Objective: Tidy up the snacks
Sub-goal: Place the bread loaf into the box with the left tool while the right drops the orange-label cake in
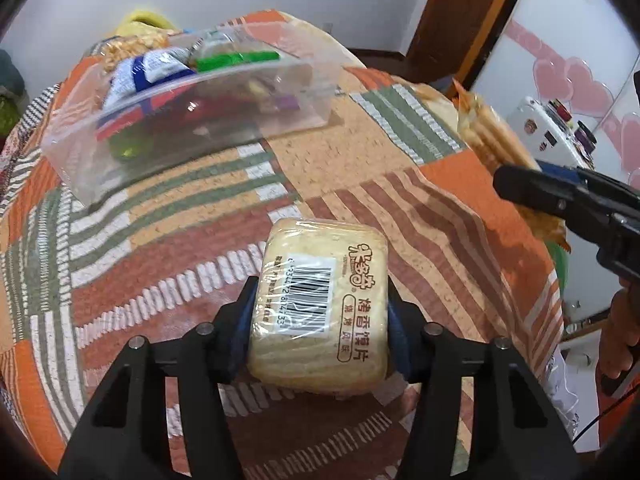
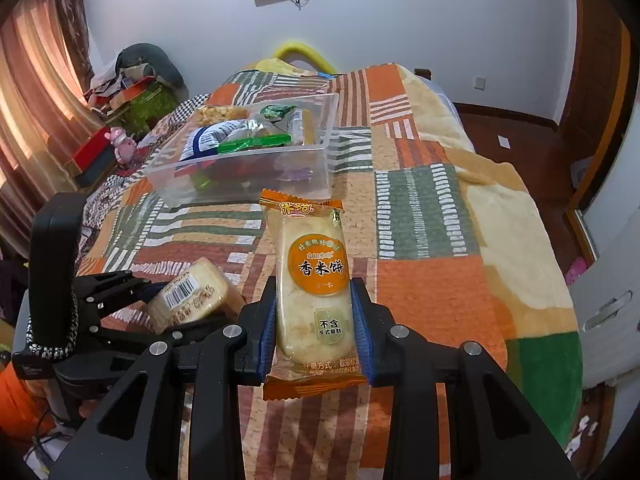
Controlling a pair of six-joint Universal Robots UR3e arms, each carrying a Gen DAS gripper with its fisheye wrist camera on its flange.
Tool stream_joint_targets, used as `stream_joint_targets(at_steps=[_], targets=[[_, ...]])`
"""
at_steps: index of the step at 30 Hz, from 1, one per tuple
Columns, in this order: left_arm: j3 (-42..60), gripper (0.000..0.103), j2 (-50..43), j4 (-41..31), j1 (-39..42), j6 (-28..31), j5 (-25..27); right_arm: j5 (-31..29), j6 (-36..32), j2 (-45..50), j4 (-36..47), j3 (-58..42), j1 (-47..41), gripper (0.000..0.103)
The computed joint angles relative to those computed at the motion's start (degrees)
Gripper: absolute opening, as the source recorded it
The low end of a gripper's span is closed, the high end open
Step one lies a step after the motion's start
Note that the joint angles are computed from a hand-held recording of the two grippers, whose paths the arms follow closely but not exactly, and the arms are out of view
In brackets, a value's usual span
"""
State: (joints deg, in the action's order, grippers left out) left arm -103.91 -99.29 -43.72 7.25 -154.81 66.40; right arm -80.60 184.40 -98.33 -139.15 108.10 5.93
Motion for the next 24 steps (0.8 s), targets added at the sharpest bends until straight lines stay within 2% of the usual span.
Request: stream_joint_targets(at_steps=[11,19,24], targets=[[5.09,0.056,0.53,0.63,7.72,-3.13,-4.62,0.73,1.78,8.84,-3.05,-8.44,2.40,0.031],[16.04,0.056,-4.37,2.63,11.55,-7.39,-6.74,0.34,2.73,18.71,-4.49,-20.19,3.79,0.031],[25.93,0.056,-11.56,3.69,11.40,-10.87,-5.02,-0.36,3.62,25.60,-3.98,-28.98,4.19,0.031]])
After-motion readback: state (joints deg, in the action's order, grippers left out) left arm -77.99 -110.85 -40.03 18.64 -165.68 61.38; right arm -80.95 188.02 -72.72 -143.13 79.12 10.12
